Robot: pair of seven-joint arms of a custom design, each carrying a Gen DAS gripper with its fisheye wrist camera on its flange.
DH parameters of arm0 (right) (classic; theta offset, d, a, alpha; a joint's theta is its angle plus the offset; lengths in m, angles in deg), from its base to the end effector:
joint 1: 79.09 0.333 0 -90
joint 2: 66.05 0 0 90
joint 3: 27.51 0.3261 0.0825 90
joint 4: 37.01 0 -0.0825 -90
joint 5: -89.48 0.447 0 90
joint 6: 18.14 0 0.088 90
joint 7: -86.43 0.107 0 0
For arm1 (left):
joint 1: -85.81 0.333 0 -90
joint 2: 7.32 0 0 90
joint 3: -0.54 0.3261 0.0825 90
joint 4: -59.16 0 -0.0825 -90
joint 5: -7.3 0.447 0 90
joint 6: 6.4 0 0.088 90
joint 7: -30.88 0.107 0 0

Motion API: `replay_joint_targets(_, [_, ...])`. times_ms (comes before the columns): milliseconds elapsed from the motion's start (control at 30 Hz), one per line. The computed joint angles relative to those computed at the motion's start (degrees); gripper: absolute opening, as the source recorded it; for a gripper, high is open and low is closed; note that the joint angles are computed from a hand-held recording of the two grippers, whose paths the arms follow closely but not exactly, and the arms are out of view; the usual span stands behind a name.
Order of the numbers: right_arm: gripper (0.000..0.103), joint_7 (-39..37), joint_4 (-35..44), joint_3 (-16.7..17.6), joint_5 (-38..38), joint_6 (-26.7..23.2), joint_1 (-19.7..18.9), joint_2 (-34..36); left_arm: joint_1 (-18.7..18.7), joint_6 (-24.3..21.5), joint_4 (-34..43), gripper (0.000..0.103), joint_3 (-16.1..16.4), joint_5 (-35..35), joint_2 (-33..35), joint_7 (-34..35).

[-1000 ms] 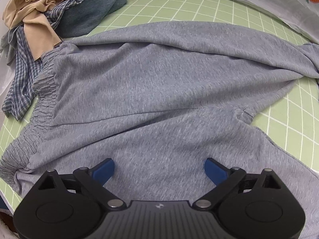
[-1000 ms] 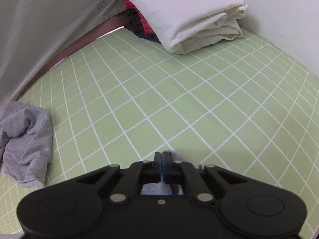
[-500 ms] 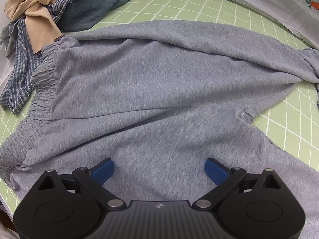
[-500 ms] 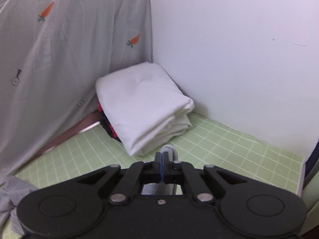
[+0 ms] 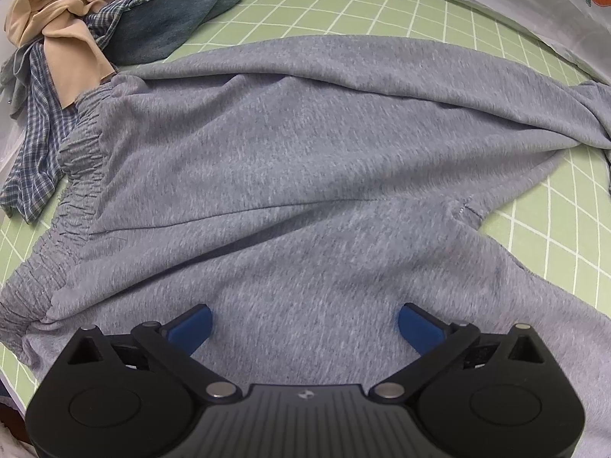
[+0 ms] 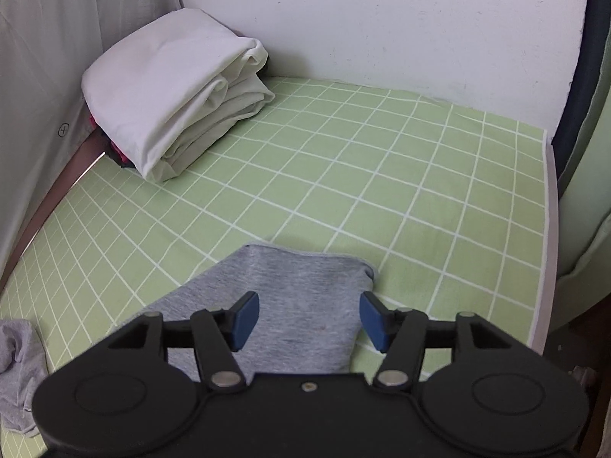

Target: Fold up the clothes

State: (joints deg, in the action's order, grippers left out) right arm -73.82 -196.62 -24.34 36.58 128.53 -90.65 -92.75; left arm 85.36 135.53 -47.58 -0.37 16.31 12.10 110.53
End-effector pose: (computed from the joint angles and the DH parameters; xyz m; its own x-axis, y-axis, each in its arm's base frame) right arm 0.4146 -0.0518 0.3297 -0.9400 -0.2887 -0.1816 -0.1383 0.8093 -0.5709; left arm 0.7094 -0.0167 0.3369 0.0583 -0.9957 -0.0717 -0.9587 -0.0358 -0.2821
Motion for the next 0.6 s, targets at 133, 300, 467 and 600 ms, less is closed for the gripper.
replay_joint_targets(133, [0.077, -0.6, 3.7, -0.4, -2.3, 2.9, -0.5, 5.0, 0.0, 0.0, 0.0, 0.103, 0.0, -0.2, 0.0, -0.4])
replay_joint_targets(300, [0.088, -1.7, 10.8, -2.6, -2.4, 6.4, 0.8, 13.8, 0.1, 0.0, 0.0, 0.103, 0.0, -0.8, 0.1, -0.9])
replay_joint_targets(467, [0.091, 1.2, 16.6, -4.9, -0.4, 8.6, 3.0, 20.9, 0.7, -0.2, 0.2, 0.103, -0.3, -2.9, 0.3, -1.2])
replay_joint_targets(600, [0.083, -1.2, 20.3, -5.6, 0.7, 3.7, 6.1, 23.7, 0.7, -0.2, 0.2, 0.103, -0.2, -3.2, 0.4, -1.5])
